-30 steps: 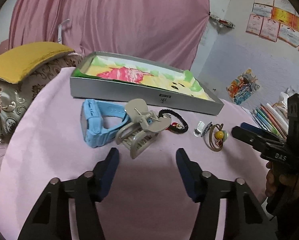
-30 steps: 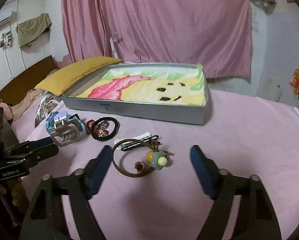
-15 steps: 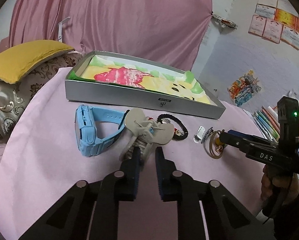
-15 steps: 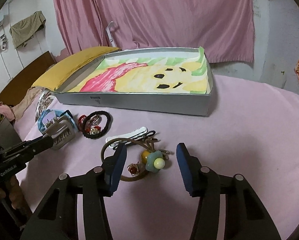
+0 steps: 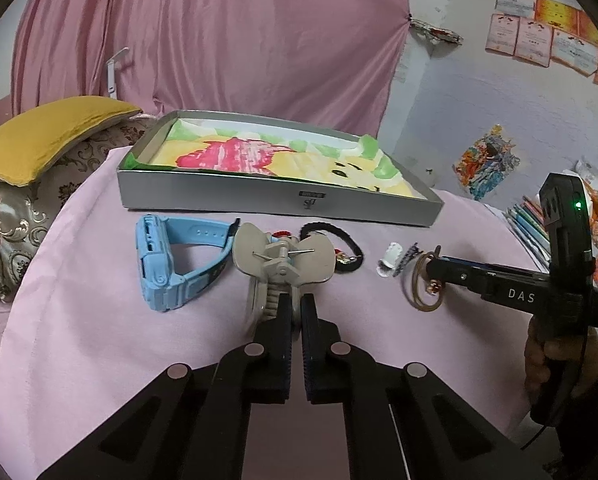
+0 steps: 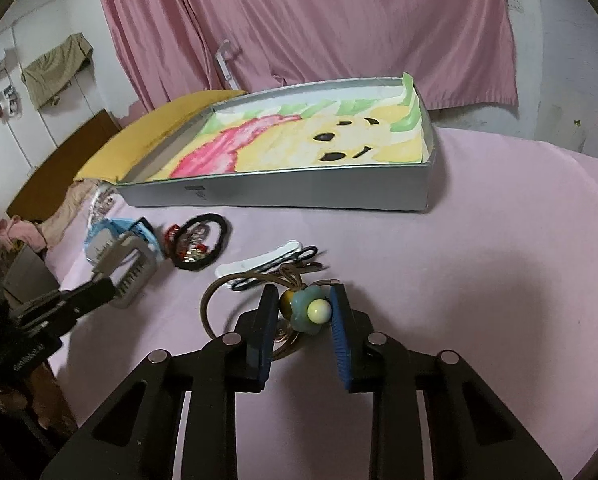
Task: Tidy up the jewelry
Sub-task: 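Carry the claw clip and hair tie into the grey tray with both grippers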
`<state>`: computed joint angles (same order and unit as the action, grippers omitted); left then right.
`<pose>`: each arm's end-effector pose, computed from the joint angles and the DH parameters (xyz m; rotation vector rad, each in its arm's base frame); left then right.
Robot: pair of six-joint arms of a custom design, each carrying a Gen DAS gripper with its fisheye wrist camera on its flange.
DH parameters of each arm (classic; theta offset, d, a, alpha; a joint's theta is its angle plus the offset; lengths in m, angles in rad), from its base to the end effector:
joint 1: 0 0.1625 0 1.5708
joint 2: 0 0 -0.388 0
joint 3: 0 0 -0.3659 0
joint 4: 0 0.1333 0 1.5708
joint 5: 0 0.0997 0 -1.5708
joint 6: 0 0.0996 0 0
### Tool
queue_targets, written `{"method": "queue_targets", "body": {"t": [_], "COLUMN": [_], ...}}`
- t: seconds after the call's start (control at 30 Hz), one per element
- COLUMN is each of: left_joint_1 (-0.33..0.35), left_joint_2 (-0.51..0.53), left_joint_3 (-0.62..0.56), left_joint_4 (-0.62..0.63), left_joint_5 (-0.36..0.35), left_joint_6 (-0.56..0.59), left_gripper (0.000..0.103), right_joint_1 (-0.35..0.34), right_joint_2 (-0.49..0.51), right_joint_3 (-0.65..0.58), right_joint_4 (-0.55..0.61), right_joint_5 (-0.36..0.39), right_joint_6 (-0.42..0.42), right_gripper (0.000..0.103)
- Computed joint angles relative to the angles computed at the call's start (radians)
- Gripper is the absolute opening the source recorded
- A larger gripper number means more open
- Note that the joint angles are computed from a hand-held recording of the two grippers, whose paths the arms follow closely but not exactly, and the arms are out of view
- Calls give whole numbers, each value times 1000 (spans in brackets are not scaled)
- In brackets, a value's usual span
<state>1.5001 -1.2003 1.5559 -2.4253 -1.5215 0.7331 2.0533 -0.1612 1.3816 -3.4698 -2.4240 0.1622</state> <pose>0.0942 -0.6269 0.3571 1.1018 2.6382 -0.6658 0.3427 -0.5286 -0.1073 0.0025 -2.3382 1.1053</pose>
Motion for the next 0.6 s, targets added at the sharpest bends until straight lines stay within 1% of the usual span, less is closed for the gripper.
{"method": "queue_targets", "body": {"t": [0.1, 0.13, 0.2, 0.27, 0.3, 0.33, 0.43, 0.5, 0.57, 0.6], "left_joint_1": [3, 5, 6, 9, 9, 9, 8, 6, 4, 2], "left_joint_2": [-12, -16, -27, -35, -38, -43, -56, -61, -61, -58], "left_joint_3": [13, 17, 32, 42, 47, 55, 74, 85, 89, 91], "left_joint_4": [3, 2, -14, -28, -38, -56, -114, -173, -223, -257], "left_joint_5": [-27, -38, -62, -84, -92, -101, -141, -175, -210, -228], "left_joint_6": [13, 16, 26, 33, 36, 38, 39, 45, 50, 53], "left_gripper": [4, 4, 4, 4, 4, 4, 4, 4, 4, 4], "right_joint_1": [22, 33, 44, 59, 63, 71, 84, 89, 93, 96], "right_joint_2": [33, 55, 70, 107, 113, 135, 166, 184, 211, 219], "right_joint_3": [-26, -50, -59, -104, -110, -143, -200, -238, -303, -314], "right_joint_4": [-98, -141, -203, -290, -320, -374, -459, -496, -528, -542], "right_joint_5": [-19, -30, -29, -27, -23, -14, 23, 41, 62, 66], "right_joint_6": [-74, -116, -159, -234, -255, -303, -384, -428, -485, -499], "right_gripper": [23, 23, 23, 23, 23, 23, 23, 23, 23, 23]}}
